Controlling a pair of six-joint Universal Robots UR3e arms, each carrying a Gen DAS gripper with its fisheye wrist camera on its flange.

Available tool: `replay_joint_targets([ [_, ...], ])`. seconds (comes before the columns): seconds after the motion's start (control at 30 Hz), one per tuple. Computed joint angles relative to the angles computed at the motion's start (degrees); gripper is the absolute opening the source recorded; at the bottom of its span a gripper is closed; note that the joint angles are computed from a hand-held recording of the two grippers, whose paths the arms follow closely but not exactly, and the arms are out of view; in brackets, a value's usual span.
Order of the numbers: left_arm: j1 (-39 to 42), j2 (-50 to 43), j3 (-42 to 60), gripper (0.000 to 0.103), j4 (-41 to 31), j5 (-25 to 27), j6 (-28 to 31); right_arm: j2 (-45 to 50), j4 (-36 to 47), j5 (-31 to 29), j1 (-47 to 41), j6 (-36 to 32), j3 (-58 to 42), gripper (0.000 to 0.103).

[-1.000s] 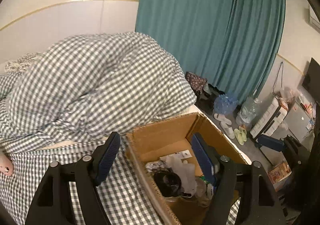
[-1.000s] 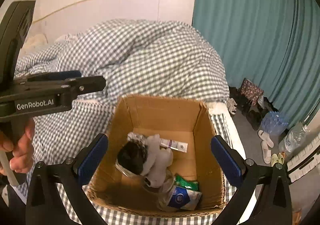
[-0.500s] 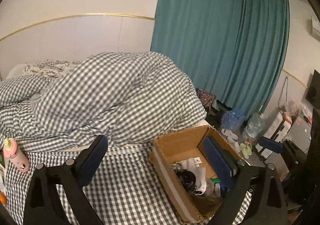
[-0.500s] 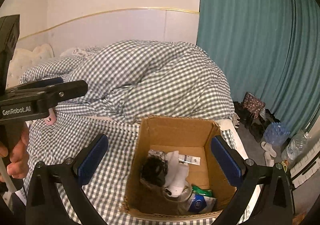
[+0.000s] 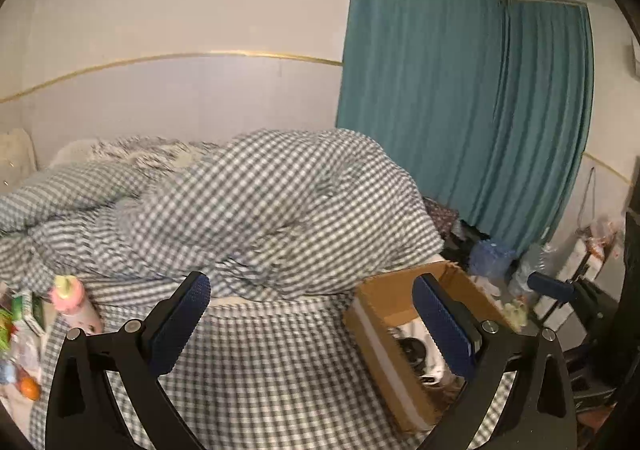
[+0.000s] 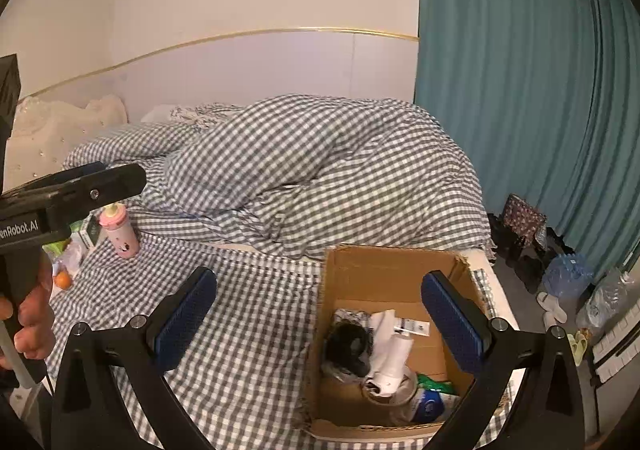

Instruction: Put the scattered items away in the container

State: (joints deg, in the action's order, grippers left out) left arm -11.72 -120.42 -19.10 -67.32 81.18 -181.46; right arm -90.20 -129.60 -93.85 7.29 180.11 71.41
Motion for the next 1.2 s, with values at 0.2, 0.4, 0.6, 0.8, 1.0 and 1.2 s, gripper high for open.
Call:
replay_joint_targets([
  [0.2, 2.1, 11.8, -19.4, 0.103, 9.3, 1.8, 2.6, 1.5, -0.3, -1.1, 3.6, 1.1, -2.2, 0.103],
  [0.4, 4.9, 21.5, -33.9, 0.103, 15.3, 3.9, 4.0, 4.0, -0.5, -2.4, 7.9, 2.7, -4.8, 0.103],
  [0.6, 7.1, 30.6, -48.7, 0.103, 22.8, 6.9, 6.6, 4.9, -2.9, -3.3, 11.7, 5.8, -3.5, 0.103],
  [0.8, 8.7, 36.6, -58.2, 0.103, 26.8, 10.3, 6.9, 6.1, -5.7, -3.9, 14.0, 7.8, -1.1, 0.103],
  [1.0, 11.6, 43.6, -65.9, 0.103, 28.8, 8.8, 4.6, 6.3, -8.4, -4.9, 16.1, 9.8, 1.5, 0.103],
  [1.2, 14.0, 46.3, -68.0, 0.103, 27.5, 7.7, 4.0, 8.2, -8.2, -10.4, 20.5, 8.2, -0.4, 0.103],
])
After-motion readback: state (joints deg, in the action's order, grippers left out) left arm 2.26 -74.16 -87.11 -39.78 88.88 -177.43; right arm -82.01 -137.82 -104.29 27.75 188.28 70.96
